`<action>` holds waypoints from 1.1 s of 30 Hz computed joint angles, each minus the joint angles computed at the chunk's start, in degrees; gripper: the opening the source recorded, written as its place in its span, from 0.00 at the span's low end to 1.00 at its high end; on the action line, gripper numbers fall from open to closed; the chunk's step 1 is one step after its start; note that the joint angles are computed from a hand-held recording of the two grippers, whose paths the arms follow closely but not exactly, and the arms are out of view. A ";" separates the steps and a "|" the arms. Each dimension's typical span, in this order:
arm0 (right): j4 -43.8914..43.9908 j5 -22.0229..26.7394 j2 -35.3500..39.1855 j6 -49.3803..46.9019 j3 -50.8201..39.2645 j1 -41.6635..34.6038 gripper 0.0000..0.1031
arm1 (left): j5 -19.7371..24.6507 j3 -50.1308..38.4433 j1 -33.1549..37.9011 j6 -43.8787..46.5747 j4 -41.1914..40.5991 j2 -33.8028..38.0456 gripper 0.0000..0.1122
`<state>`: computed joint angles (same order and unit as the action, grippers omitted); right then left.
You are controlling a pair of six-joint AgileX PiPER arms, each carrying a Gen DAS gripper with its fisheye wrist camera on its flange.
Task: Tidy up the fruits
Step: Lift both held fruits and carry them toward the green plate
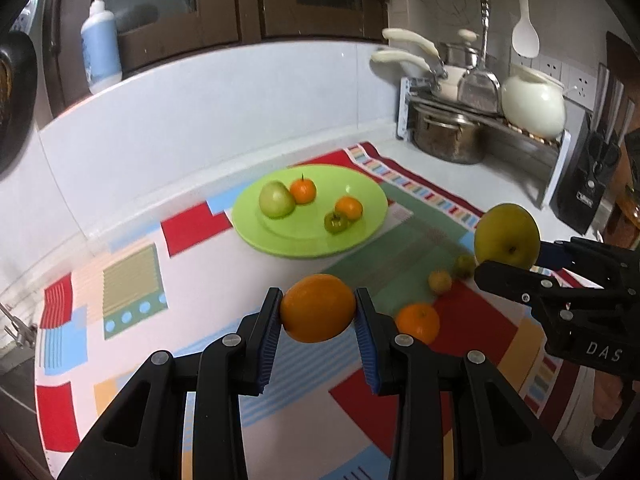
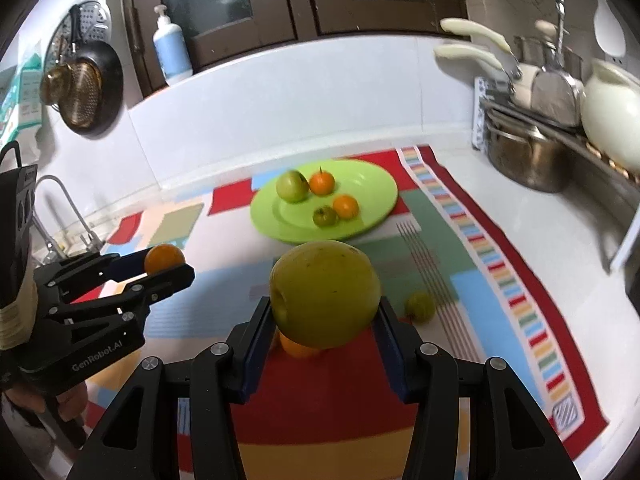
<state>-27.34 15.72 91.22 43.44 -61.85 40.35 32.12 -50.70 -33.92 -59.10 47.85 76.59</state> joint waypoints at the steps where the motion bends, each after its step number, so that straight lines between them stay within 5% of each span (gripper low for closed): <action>1: 2.38 -0.42 0.19 -2.88 -0.69 -0.55 0.48 | 0.21 -0.60 0.04 -0.28 0.53 0.20 0.31; 17: 33.39 5.78 12.84 -46.01 -25.34 -9.23 0.48 | 1.15 -16.75 5.29 3.59 0.94 10.18 0.31; 33: 41.43 21.81 34.61 -58.54 -58.14 -13.77 0.48 | -0.22 -29.93 12.55 16.12 -11.34 24.64 0.31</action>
<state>14.10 37.53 125.82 -15.10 -119.99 26.58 31.89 -80.63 -21.37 -42.98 36.51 101.24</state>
